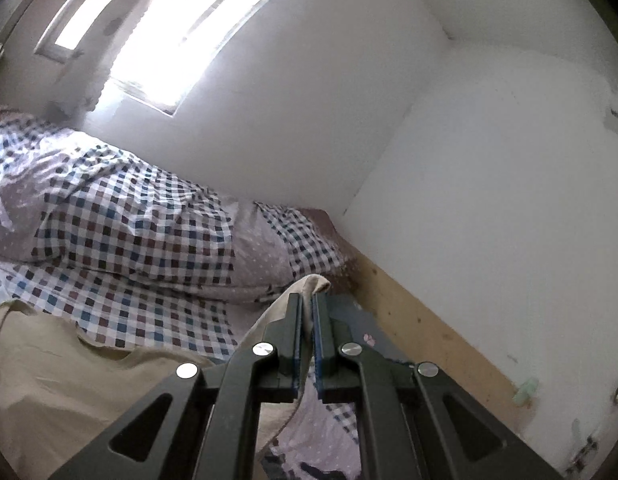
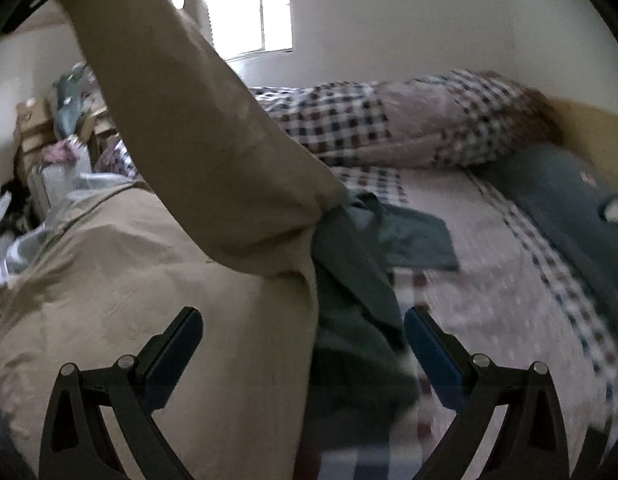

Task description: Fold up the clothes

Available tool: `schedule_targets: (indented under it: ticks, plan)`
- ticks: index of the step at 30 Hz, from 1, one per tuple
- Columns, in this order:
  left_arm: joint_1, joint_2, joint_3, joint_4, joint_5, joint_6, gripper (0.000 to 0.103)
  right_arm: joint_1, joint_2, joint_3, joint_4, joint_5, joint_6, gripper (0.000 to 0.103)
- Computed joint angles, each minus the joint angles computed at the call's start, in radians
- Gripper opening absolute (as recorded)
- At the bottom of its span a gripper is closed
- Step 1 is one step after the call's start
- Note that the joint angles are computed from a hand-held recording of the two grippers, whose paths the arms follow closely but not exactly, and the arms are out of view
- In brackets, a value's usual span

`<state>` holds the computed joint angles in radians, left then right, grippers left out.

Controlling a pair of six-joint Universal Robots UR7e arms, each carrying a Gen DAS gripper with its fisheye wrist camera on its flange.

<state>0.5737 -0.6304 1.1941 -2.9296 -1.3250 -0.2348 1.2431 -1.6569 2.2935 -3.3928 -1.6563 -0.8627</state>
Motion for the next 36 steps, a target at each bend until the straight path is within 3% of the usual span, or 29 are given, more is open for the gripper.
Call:
schedule_targets:
  ticks: [3, 5, 7, 11, 15, 17, 21, 23, 26, 28, 31, 36]
  plan:
    - [0.012, 0.020, -0.036, 0.010, -0.004, -0.014, 0.004, 0.037, 0.082, -0.041, -0.044, -0.053, -0.109, 0.093]
    - [0.015, 0.030, -0.053, 0.026, 0.002, -0.018, 0.004, 0.059, 0.146, -0.070, -0.101, -0.106, -0.204, 0.070]
    - [0.016, 0.052, -0.087, 0.050, 0.009, -0.023, 0.004, 0.071, 0.199, -0.095, -0.146, -0.146, -0.273, 0.060]
    - [0.018, 0.068, -0.119, 0.062, 0.015, -0.027, 0.004, 0.080, 0.304, -0.142, -0.239, -0.205, -0.424, 0.057]
    - [0.021, 0.074, -0.135, 0.062, 0.023, -0.011, 0.004, 0.075, 0.385, -0.168, -0.349, -0.218, -0.578, 0.052]
    - [0.026, 0.074, -0.138, 0.063, 0.034, -0.010, 0.004, 0.071, 0.425, -0.177, -0.428, -0.210, -0.656, 0.038]
    - [0.037, 0.061, -0.119, 0.045, 0.043, -0.013, 0.004, 0.066, 0.497, -0.203, -0.574, -0.196, -0.761, 0.024]
    - [0.044, 0.053, -0.104, 0.034, 0.053, -0.008, 0.004, 0.057, 0.533, -0.220, -0.643, -0.181, -0.799, 0.006]
    - [0.060, 0.042, -0.083, 0.017, 0.073, -0.004, 0.004, 0.041, 0.518, -0.222, -0.653, -0.152, -0.708, 0.006]
    - [0.078, 0.038, -0.070, 0.002, 0.093, -0.005, 0.004, 0.031, 0.462, -0.217, -0.555, -0.150, -0.562, 0.006]
    - [0.104, 0.032, -0.051, -0.007, 0.121, -0.023, 0.004, 0.015, 0.399, -0.225, -0.420, -0.134, -0.409, 0.006]
    - [0.145, -0.008, 0.036, -0.047, 0.189, -0.053, 0.004, 0.004, 0.358, -0.232, -0.330, -0.113, -0.308, 0.006]
